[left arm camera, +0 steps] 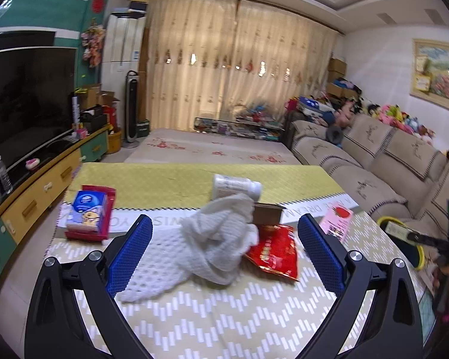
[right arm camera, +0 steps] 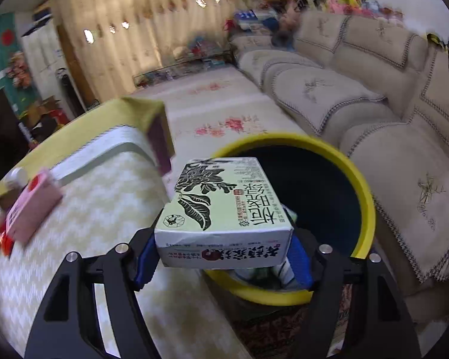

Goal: Collect trash
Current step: 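Carry the tea box over the bin and open the right tool, then grasp the pink strawberry milk carton with the left tool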

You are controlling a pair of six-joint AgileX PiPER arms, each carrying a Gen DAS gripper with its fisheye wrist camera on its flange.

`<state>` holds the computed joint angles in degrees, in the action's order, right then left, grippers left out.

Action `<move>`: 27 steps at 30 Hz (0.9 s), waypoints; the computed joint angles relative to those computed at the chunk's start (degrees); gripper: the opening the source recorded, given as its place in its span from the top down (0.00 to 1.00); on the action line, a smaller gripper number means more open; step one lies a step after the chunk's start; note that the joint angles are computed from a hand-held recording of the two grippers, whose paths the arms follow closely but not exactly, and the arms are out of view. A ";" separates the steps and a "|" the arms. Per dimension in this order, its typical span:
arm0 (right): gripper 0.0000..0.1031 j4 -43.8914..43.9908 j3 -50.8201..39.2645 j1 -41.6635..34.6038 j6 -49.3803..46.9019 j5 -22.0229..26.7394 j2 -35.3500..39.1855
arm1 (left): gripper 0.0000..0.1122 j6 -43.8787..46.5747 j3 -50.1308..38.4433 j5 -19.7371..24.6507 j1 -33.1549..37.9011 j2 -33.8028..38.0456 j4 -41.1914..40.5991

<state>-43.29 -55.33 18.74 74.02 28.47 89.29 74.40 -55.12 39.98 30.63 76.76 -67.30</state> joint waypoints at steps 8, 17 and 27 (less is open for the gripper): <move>0.23 -16.78 0.99 2.77 19.23 2.19 -1.87 | 0.14 4.86 3.20 -2.45 -6.58 -2.64 0.43; 0.21 -26.90 2.47 13.47 27.25 9.53 -2.78 | 0.14 -7.49 -2.30 0.53 -17.85 -0.36 15.01; 0.16 -28.82 4.53 13.64 30.43 7.38 -4.14 | 0.14 -22.55 -20.30 4.66 -32.38 15.64 31.74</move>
<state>-72.11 -50.80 32.37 104.45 35.85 85.15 51.85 -75.42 44.63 -1.75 92.40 -35.56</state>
